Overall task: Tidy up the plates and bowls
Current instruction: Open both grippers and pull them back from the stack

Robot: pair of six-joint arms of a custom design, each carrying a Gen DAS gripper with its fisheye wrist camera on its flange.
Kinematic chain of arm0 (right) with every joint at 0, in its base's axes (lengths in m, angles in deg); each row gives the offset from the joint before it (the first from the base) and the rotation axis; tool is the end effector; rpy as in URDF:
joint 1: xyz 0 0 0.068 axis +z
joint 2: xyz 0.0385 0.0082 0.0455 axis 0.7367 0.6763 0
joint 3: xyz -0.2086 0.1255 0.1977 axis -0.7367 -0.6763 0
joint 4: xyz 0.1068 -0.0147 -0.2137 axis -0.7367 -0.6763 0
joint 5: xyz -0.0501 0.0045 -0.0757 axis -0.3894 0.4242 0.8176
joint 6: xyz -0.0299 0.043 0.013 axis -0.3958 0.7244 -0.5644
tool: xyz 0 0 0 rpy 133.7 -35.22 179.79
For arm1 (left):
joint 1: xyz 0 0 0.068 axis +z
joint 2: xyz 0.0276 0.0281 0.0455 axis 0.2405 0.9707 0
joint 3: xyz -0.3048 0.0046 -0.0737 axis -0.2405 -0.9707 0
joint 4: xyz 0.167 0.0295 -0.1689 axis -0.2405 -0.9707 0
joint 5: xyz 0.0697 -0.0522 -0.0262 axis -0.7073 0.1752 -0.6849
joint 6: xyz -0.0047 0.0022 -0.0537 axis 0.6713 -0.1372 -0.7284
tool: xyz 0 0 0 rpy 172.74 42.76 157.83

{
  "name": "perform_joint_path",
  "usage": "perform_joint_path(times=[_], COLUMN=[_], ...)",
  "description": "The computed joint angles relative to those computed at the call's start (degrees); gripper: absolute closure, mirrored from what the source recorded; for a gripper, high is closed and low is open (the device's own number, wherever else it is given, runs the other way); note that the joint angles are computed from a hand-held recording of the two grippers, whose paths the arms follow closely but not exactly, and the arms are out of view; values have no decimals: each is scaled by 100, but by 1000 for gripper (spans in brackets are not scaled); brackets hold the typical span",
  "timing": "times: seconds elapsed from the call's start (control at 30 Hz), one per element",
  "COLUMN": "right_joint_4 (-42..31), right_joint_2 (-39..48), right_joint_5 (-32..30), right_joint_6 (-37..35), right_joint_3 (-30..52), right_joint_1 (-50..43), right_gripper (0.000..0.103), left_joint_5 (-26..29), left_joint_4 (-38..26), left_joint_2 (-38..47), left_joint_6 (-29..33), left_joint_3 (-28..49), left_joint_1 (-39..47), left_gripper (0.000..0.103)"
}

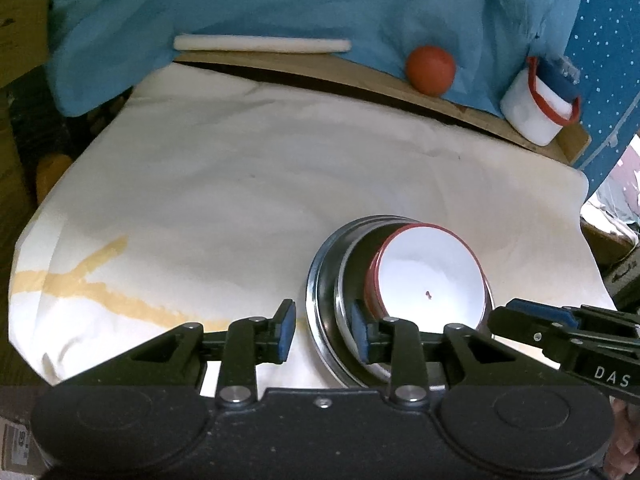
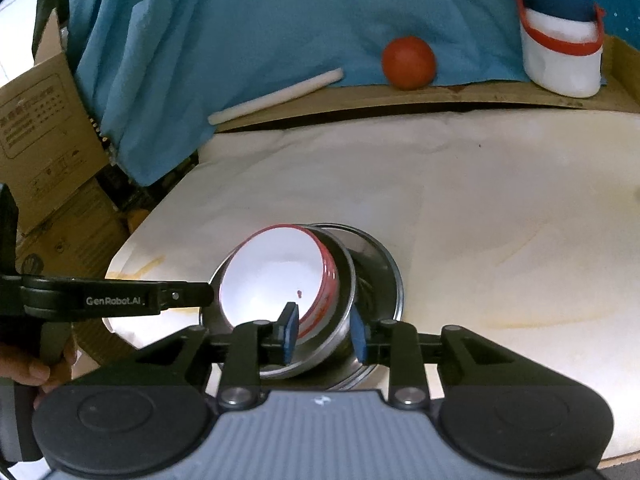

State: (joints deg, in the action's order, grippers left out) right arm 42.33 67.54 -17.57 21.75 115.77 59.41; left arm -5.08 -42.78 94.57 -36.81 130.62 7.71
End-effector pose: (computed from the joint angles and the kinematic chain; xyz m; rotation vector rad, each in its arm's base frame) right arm 0.3775 0.0976 0.2390 -0.7864 2.3186 0.6033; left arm 0.2590 -0.0240 0.2821 -0.5785 2.4318 -0.1223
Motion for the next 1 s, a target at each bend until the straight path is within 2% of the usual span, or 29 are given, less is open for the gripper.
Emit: perform_joint_path(times=[0.23, 0.57, 0.73, 1.0], right_joint_4=[221, 1381, 1515, 1712], right_joint_2=[-309, -996, -1251, -1546], right_joint_5=[112, 347, 428, 577], right_joint_6=[264, 692, 822, 1021], right_joint_3=[-293, -1431, -1705, -2001], right_joint_1=[30, 183, 181, 240], right_gripper=[65, 61, 59, 54], left_joint_5=[-24, 289, 493, 632], left_joint_4=[-104, 14, -91, -107], left_joint_2=[-485, -1213, -1467, -1721], left_joint_6=[-2, 659, 973, 1127], left_joint_3=[-223, -716, -798, -936], left_joint_1=[80, 640, 910, 980], left_gripper=[63, 62, 60, 54])
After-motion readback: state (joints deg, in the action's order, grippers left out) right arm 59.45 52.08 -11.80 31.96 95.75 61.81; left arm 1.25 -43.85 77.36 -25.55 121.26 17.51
